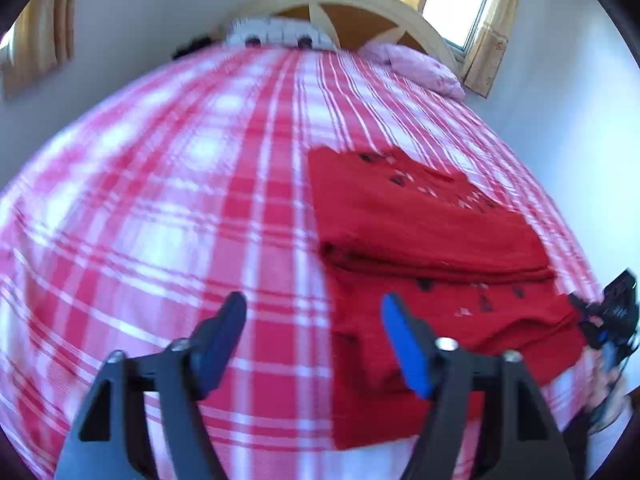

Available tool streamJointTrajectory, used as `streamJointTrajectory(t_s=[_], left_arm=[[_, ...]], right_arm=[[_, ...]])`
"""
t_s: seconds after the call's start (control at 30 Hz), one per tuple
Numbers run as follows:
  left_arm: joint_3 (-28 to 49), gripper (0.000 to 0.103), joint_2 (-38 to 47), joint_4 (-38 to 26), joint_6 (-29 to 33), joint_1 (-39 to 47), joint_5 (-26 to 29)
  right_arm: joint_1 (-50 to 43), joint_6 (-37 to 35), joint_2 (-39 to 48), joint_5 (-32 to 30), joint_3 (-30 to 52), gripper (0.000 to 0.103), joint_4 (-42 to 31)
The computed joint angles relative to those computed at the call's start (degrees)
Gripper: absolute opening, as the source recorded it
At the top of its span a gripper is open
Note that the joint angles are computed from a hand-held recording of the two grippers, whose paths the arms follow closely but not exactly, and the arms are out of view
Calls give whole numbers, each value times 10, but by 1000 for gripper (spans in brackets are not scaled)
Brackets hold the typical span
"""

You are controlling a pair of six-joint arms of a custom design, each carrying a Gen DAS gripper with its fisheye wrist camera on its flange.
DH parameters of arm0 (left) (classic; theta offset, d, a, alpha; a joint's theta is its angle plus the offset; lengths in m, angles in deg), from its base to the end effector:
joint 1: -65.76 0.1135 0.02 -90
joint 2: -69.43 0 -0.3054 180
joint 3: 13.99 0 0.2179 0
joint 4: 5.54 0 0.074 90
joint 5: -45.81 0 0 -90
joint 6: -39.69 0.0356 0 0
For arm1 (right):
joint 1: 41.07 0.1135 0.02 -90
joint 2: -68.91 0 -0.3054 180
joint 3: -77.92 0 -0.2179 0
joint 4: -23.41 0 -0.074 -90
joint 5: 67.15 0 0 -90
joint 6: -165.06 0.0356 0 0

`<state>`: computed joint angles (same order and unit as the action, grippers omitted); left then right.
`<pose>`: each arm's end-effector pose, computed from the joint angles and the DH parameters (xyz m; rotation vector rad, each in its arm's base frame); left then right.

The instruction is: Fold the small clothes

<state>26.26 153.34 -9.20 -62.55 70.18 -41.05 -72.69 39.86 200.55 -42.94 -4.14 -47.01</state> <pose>0.2190 0.0150 0.1862 -0.3221 2.3773 -0.1295 0.3428 -0.1729 0.1349 0.1131 2.3208 1.4085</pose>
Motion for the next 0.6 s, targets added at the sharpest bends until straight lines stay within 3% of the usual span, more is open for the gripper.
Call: streamJointTrajectory(t_s=[0.07,0.2,0.33,0.6], left_arm=[[-2,76,0,9,39,13,-6],[-26,76,6,28,154,-3,-36],[-61,76,23,74,266,-31,-89],[-26,78,64,96,382,-125,-97]], right_arm=[[-7,-2,25,-36,46,70,-61],[-27,65,2,-84,45,71,-7],[-52,35,-43,-53,15,71,18],[-73,-41,-105,20,-78,71,47]])
